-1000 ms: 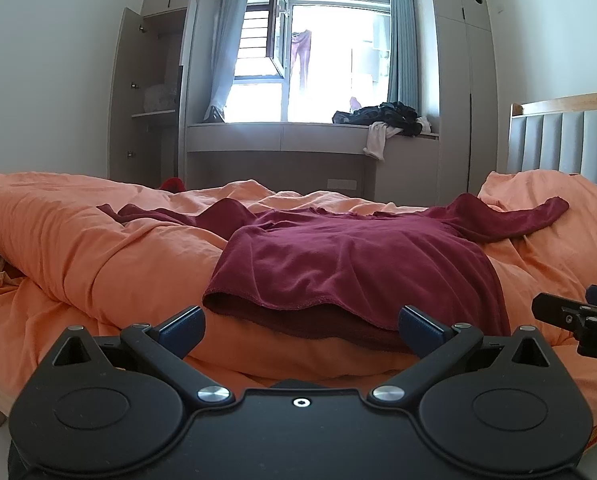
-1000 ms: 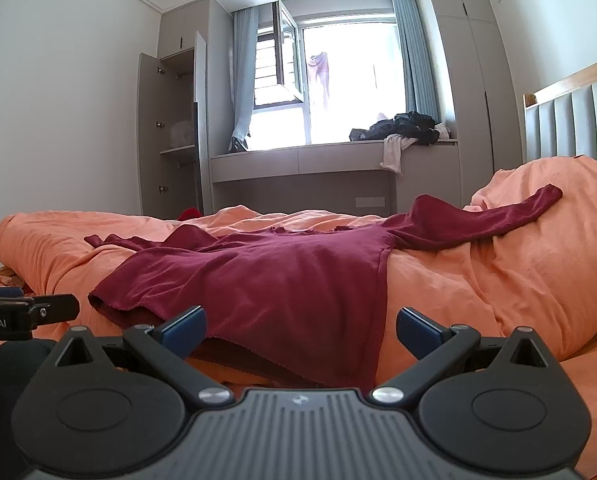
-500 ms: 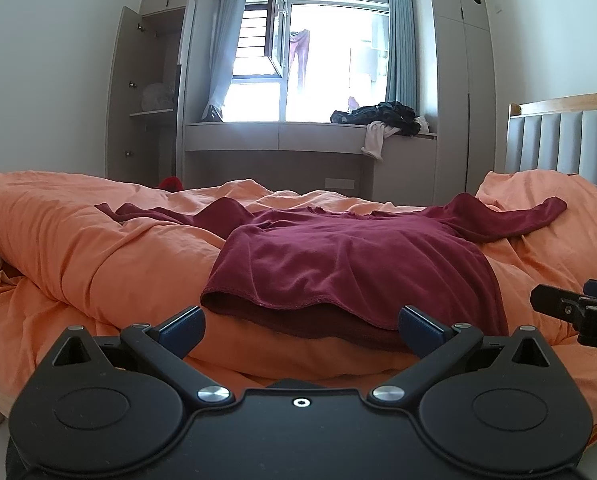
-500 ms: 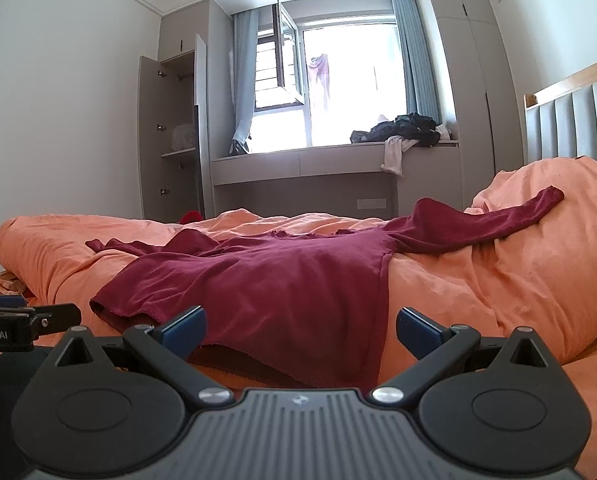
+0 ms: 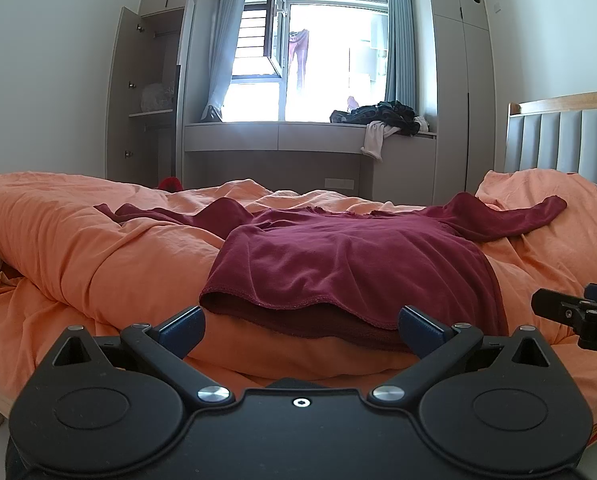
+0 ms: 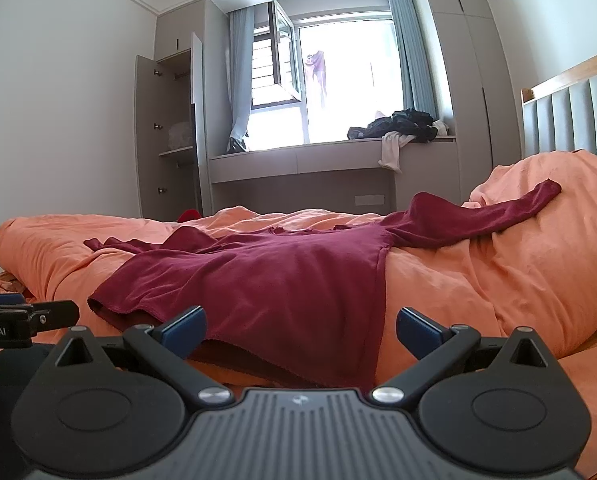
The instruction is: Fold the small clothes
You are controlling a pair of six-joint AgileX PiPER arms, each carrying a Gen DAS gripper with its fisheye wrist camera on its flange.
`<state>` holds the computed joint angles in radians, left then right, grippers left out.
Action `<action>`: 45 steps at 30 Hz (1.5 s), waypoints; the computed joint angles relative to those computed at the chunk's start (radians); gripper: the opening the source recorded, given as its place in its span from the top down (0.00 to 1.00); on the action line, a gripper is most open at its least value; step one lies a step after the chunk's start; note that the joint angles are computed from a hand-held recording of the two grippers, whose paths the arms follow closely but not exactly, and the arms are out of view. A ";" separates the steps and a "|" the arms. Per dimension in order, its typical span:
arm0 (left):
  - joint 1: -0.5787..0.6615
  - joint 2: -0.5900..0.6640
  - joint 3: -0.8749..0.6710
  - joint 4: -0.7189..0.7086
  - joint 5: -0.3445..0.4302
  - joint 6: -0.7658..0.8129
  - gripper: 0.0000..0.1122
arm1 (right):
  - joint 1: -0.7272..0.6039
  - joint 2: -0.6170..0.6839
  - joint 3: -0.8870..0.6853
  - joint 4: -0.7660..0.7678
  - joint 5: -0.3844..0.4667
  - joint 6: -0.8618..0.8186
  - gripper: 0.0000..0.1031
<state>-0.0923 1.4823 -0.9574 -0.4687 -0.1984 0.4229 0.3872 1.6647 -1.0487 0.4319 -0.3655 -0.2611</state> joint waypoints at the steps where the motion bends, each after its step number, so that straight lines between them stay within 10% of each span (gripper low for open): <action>1: -0.001 0.000 0.000 0.000 0.000 -0.001 0.09 | -0.001 0.000 0.001 -0.005 -0.001 0.004 0.00; 30: -0.011 0.007 0.001 -0.039 -0.016 0.038 0.09 | -0.006 0.009 0.004 -0.012 0.011 0.021 0.00; 45: -0.050 0.045 -0.051 -0.336 -0.017 0.380 0.09 | -0.040 0.017 0.023 -0.153 0.011 0.185 0.00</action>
